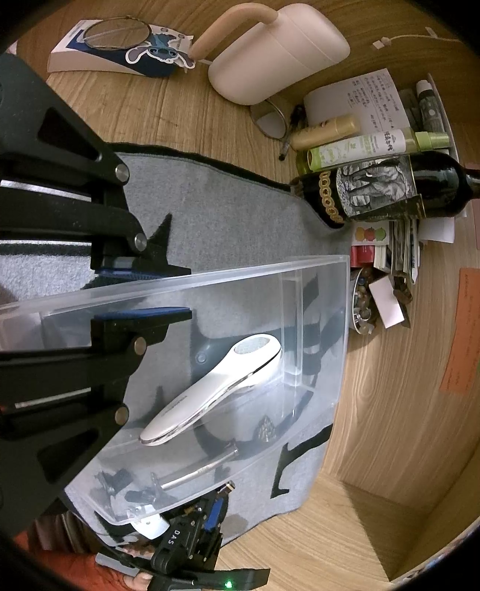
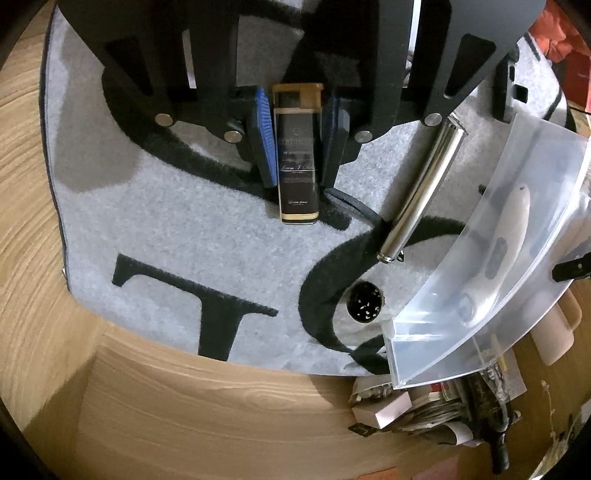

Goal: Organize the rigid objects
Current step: 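Move the right gripper to the black-and-gold tube and grasp it, then lift the black-and-gold tube with the right gripper and carry it over the box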

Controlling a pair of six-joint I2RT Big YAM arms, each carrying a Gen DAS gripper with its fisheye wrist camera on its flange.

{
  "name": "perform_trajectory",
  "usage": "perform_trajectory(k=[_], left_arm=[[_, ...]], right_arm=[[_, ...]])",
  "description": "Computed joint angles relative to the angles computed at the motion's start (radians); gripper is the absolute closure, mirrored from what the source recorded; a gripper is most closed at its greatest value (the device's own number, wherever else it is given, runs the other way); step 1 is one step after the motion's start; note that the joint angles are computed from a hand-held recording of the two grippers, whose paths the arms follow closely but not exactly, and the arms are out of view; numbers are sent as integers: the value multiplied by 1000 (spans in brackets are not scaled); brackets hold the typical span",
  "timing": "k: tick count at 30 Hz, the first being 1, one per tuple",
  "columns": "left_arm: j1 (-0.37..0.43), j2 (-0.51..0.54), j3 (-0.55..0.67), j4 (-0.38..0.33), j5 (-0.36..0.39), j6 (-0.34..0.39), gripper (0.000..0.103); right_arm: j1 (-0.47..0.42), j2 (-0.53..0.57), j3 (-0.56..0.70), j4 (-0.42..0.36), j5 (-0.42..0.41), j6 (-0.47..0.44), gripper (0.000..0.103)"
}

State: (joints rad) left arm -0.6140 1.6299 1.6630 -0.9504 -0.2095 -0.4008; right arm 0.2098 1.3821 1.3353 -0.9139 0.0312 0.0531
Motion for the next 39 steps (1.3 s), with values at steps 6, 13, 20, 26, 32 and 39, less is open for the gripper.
perform_trajectory(k=[6,13,20,26,32,39], left_arm=[[1,0,0,1,1,1,90],[2,-1,-1,0,2,4,90],[2,-1,-2,4,4,3,90],[4,-2,-3,10,13,8,90],[7,-8,-11,19,23,16,90],[10,-8,-11,20,30,31,90]], right_arm=[[3,-19,-7,21,8,5,81],[6,-49,4,65,5,15,81],[37,-46,53,98,2,5,81],[76,-32,104,124,-2,-7,81],[127,-10,160,149,-5,-27,82],[178,32,221,162,-18,-46,81]])
